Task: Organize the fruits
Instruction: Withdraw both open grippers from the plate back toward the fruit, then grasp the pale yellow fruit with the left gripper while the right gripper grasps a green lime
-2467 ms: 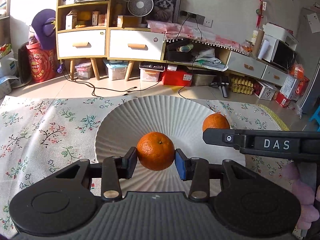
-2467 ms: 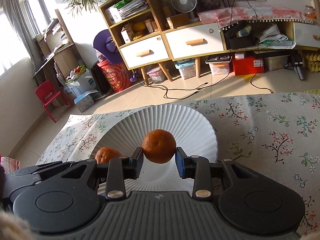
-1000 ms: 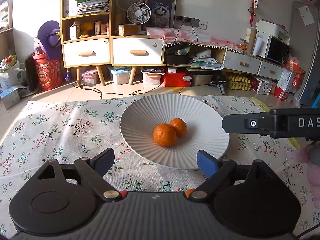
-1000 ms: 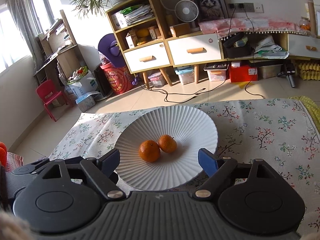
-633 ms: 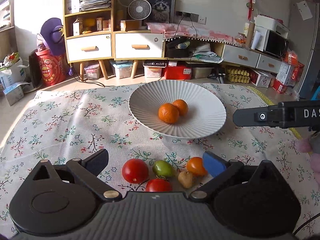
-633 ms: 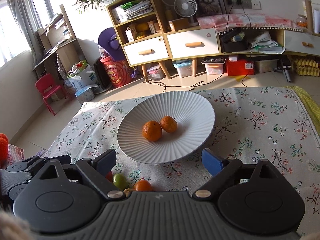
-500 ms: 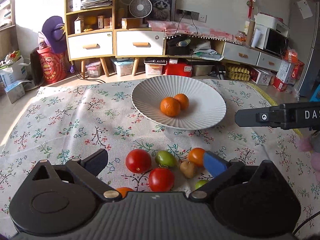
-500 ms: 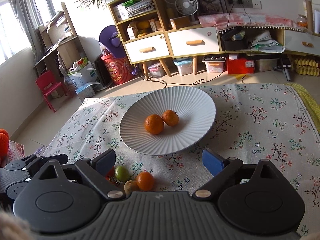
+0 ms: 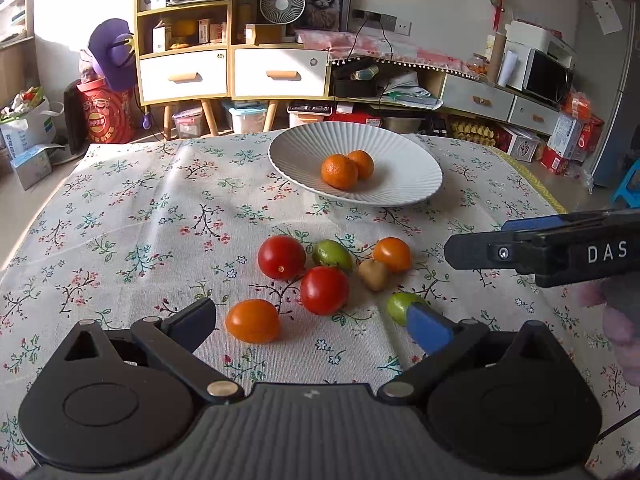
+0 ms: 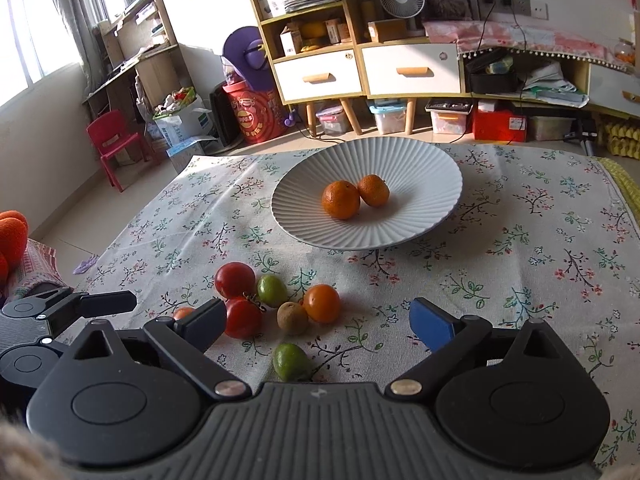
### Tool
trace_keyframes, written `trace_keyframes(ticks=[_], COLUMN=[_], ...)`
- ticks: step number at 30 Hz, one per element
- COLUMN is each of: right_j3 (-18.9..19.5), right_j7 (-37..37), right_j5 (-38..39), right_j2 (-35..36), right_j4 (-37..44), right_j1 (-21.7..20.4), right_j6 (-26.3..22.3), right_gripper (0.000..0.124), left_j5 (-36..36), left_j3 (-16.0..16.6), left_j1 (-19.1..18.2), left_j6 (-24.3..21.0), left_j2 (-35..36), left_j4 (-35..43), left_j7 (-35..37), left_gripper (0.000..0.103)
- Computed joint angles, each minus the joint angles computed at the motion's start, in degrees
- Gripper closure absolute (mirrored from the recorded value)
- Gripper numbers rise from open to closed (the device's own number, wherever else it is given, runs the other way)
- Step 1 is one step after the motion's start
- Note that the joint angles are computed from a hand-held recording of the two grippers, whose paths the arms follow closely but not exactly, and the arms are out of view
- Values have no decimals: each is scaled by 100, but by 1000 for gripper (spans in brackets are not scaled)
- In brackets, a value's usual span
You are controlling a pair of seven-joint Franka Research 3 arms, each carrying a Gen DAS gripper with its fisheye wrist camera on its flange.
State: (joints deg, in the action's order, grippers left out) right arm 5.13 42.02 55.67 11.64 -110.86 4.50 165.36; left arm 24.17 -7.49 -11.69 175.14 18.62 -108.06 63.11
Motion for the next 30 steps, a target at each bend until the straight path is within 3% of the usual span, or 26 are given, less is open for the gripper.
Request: trace_keyframes(ticks=[4,7,13,21,24,27,30], right_j3=[89,119,118,43,99,155,216], right_j7=[-421,-746,-1276,-1016,-1056,-1136,-1202], right_j5=[276,541,833,479,360,250,135], right_j2=[-76,-142,-200,-97,-51,-5,23], right_j4=[-161,-291,-474,-526,-570,-611,-631], right_j1=[-18,15,130,220,220,223,209], right_j6=[62,186,449,460,546,648,721], right_gripper=[26,25,24,24,25,27,29], left_j5=[-83,46,103,-173,-222,-245,-16], left_j3=[-55,187,200,-334,-343,-281,241], left_j1=[100,-59,-39,333,298,208,-278], left_j6=[166,367,568,663,755,724,803], left_j2=[-102,-210,-316,-326,-345,-361,-386], left_j4=[-261,-513,-873,-1102,-1183,-1218,-1244], left_j7=[14,-245,-281,207,296,321,79], left_gripper=[6,6,6,6,8,19,29])
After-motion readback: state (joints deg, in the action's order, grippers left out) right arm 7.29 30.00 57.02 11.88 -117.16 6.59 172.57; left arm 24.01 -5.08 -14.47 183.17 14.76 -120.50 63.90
